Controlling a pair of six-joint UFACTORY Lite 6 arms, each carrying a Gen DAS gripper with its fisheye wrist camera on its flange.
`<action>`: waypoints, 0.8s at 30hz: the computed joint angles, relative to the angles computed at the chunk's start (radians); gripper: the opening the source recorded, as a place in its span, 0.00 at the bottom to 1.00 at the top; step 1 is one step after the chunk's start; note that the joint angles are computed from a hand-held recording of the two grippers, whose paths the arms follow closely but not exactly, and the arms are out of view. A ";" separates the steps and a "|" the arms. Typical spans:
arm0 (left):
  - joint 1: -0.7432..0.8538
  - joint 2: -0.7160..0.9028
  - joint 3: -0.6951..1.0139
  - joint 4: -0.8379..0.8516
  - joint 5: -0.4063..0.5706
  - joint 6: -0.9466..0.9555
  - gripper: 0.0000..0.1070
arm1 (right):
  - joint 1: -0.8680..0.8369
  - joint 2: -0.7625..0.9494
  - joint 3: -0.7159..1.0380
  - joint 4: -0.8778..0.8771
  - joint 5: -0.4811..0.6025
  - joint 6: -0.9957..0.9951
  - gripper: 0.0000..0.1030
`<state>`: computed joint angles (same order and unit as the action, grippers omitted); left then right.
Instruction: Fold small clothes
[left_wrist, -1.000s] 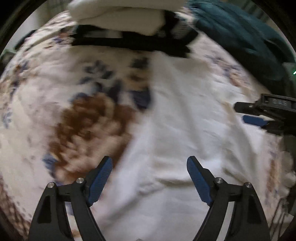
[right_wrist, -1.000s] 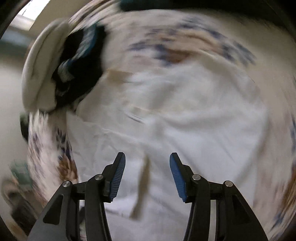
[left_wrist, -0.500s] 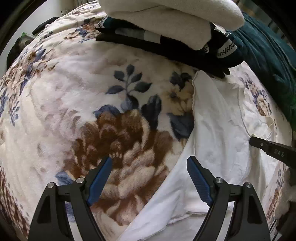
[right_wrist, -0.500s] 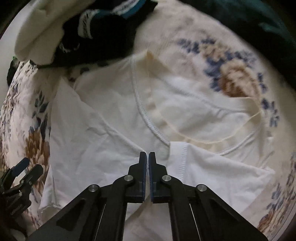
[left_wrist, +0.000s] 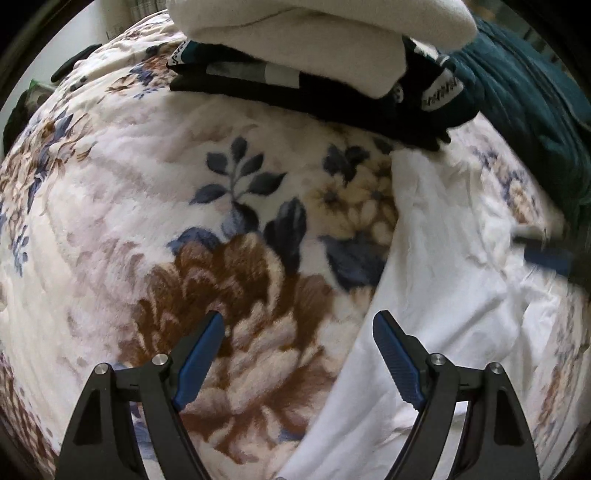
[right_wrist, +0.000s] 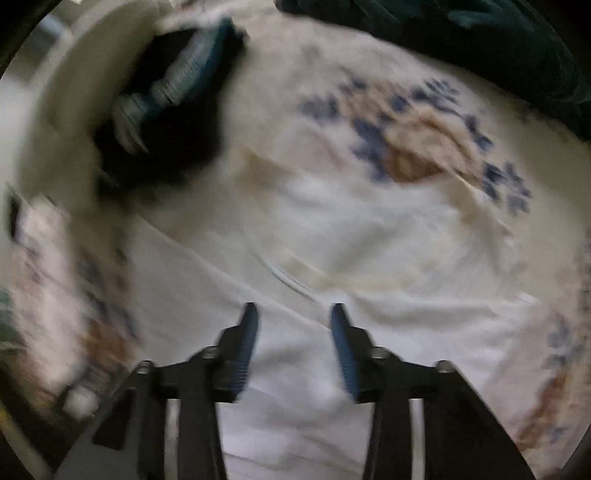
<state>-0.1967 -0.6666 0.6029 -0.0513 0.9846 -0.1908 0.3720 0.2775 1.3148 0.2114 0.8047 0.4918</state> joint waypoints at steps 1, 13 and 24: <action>0.001 -0.019 -0.020 0.015 0.009 0.002 0.77 | -0.011 0.050 0.049 0.078 -0.001 -0.067 0.48; 0.137 -0.009 -0.024 0.004 0.022 0.151 0.77 | 0.058 0.448 0.616 0.016 0.222 -0.024 0.49; -0.633 -0.135 0.259 0.154 0.281 -0.379 0.92 | -0.393 -0.703 -0.159 0.090 0.737 -0.132 0.86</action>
<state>-0.8301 -0.8014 0.8617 0.1027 1.2655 -0.5695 -0.0211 -0.4254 1.1554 0.3012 1.5416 0.3600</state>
